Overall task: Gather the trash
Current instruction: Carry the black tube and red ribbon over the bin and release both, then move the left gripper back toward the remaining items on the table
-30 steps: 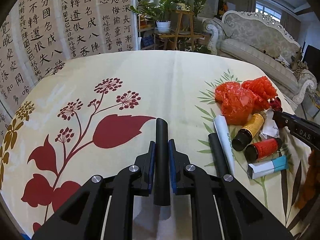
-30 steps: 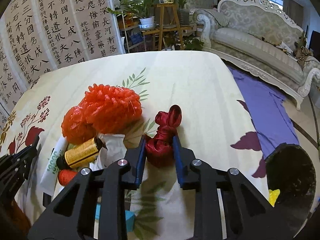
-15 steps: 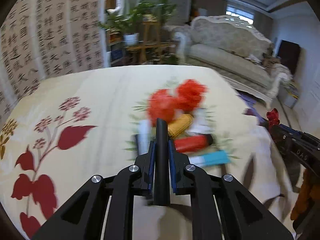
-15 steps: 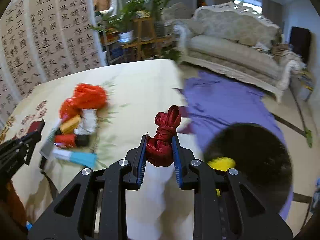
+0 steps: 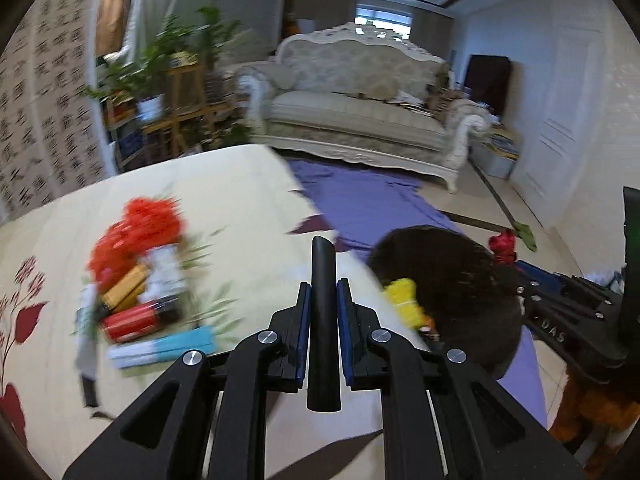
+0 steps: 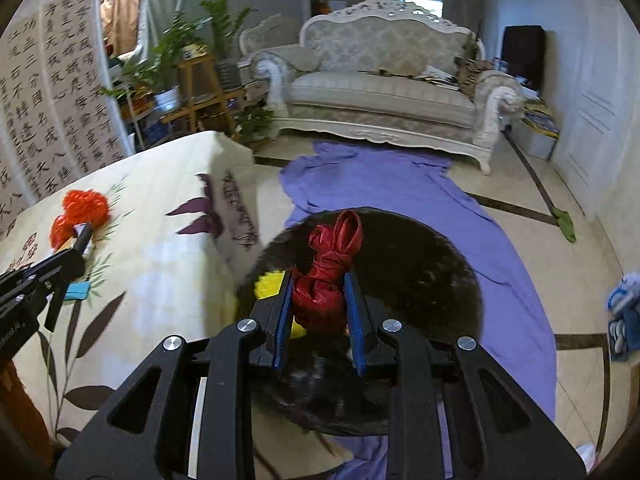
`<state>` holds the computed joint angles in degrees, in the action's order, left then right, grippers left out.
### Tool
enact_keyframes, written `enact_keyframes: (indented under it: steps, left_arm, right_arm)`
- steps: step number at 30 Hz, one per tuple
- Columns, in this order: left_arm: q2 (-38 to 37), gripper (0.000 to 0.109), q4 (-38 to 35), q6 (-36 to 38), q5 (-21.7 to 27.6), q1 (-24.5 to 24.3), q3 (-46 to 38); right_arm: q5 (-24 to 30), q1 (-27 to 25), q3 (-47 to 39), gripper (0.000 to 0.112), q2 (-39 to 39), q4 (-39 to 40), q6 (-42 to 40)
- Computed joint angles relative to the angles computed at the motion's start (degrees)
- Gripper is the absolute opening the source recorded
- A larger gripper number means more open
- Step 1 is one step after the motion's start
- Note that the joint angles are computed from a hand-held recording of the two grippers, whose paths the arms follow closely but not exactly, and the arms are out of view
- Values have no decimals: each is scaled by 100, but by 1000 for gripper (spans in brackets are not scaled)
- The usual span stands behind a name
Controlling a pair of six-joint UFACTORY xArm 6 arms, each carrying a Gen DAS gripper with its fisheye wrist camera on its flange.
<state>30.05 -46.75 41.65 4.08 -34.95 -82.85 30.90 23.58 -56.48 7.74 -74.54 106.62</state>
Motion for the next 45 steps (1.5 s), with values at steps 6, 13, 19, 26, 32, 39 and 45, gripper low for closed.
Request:
enact_keyframes:
  steps: [6,13,19,26,32,39,45]
  left_arm:
    - [394,14,62,95,162,-298,-593]
    - [876,14,1490,-1082,305,-411,-1140]
    - [1404,14,2537,-1941,523,-466,-1871]
    - [1840,46,3452,-2708,743,-436,-2484]
    - [1842,60,3971,-3364,700,-325,-2453]
    - [1539,68,4058,-3626,475,-253,-2068]
    - [1131,70,4127,-3827,224,-94,-1485]
  right_arm:
    - [-54,-241,359,24,-236,-285,392]
    - [-233,-569,523,24,-292,-505,625]
    - [-409,-821,438,24,-166,-691,720]
    - [-532,-1045,388,36,-59,-832,854]
    - [-498,-1090,497,38,-121,-854,952]
    - [-467,-1027,490,39,-175,-832,921]
    - [-383,-828,419,45,-204,-817,889]
